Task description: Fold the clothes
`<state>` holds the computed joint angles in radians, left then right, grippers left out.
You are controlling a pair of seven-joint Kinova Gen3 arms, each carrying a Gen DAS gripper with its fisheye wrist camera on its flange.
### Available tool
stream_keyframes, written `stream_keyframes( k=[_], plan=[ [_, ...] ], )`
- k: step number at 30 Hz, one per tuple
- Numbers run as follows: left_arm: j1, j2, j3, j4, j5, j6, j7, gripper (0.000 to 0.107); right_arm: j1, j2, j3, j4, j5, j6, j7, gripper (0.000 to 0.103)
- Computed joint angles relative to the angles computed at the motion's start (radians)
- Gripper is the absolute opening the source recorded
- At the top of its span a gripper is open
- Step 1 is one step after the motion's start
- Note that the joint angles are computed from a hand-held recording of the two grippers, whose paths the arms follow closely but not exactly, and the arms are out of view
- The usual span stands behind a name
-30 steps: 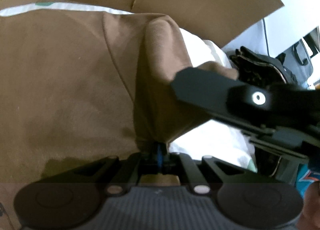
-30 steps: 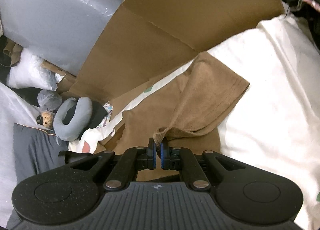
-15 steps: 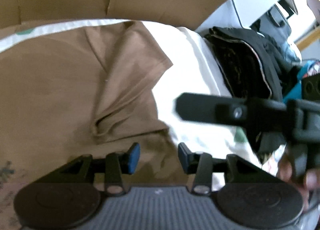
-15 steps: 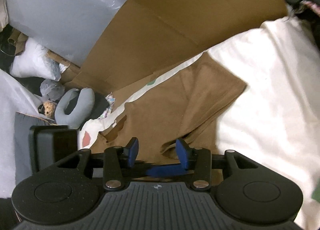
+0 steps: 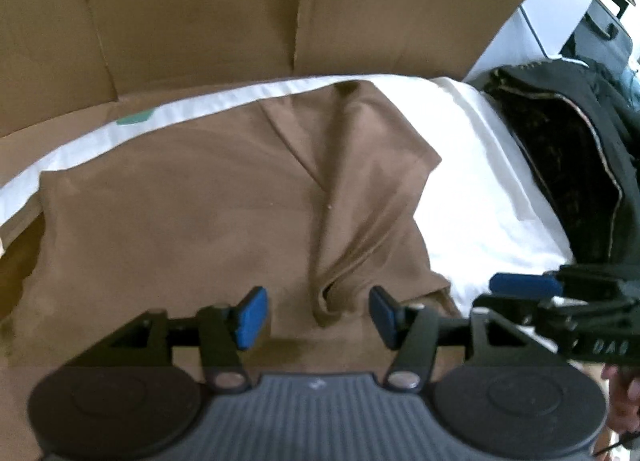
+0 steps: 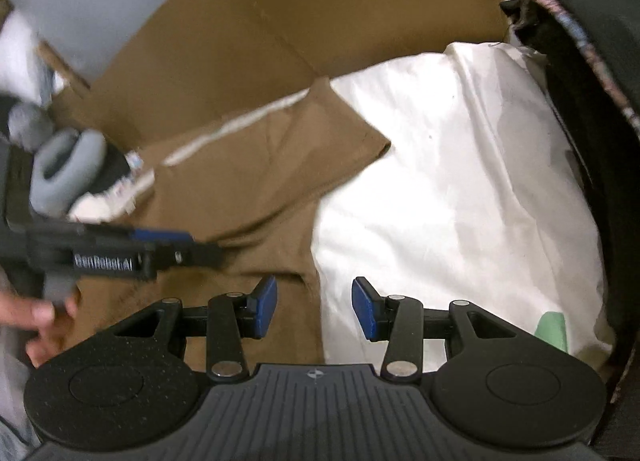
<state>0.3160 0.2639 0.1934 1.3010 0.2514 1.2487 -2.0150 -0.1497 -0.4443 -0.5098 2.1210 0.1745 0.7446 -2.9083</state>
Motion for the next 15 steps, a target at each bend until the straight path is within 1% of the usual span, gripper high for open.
stream_keyframes(
  k=[2,4,6,7,9,10,12,13,15],
  plan=[
    [0.005,0.002,0.005,0.011,-0.009,-0.012,-0.025,0.058,0.02,0.032,-0.043,-0.01,0.032,0.005,-0.018,0.044],
    [0.014,0.002,0.01,0.026,-0.025,-0.028,-0.057,0.052,0.027,0.059,-0.073,-0.012,0.071,-0.001,-0.046,0.044],
    [0.01,0.003,0.014,0.035,-0.012,-0.032,-0.086,0.04,0.026,0.086,-0.096,-0.021,0.115,0.011,-0.074,0.043],
    [0.006,0.0,0.014,0.044,-0.001,-0.039,-0.093,0.037,0.023,0.1,-0.107,-0.025,0.138,0.019,-0.089,0.043],
    [0.005,-0.003,0.012,0.056,0.008,-0.049,-0.099,0.029,0.01,0.127,-0.119,-0.032,0.177,0.033,-0.114,0.043],
    [0.007,-0.005,0.011,0.059,0.007,-0.053,-0.099,0.027,0.004,0.137,-0.127,-0.035,0.196,0.045,-0.127,0.043],
    [0.003,-0.009,0.012,0.063,0.017,-0.06,-0.109,0.018,-0.011,0.149,-0.136,-0.038,0.229,0.064,-0.156,0.042],
    [0.001,-0.012,0.013,0.061,0.021,-0.059,-0.116,0.017,-0.02,0.153,-0.138,-0.038,0.244,0.072,-0.169,0.041],
    [-0.014,-0.021,0.014,0.057,0.047,-0.052,-0.136,0.014,-0.039,0.161,-0.138,-0.039,0.267,0.089,-0.191,0.036]
  ],
)
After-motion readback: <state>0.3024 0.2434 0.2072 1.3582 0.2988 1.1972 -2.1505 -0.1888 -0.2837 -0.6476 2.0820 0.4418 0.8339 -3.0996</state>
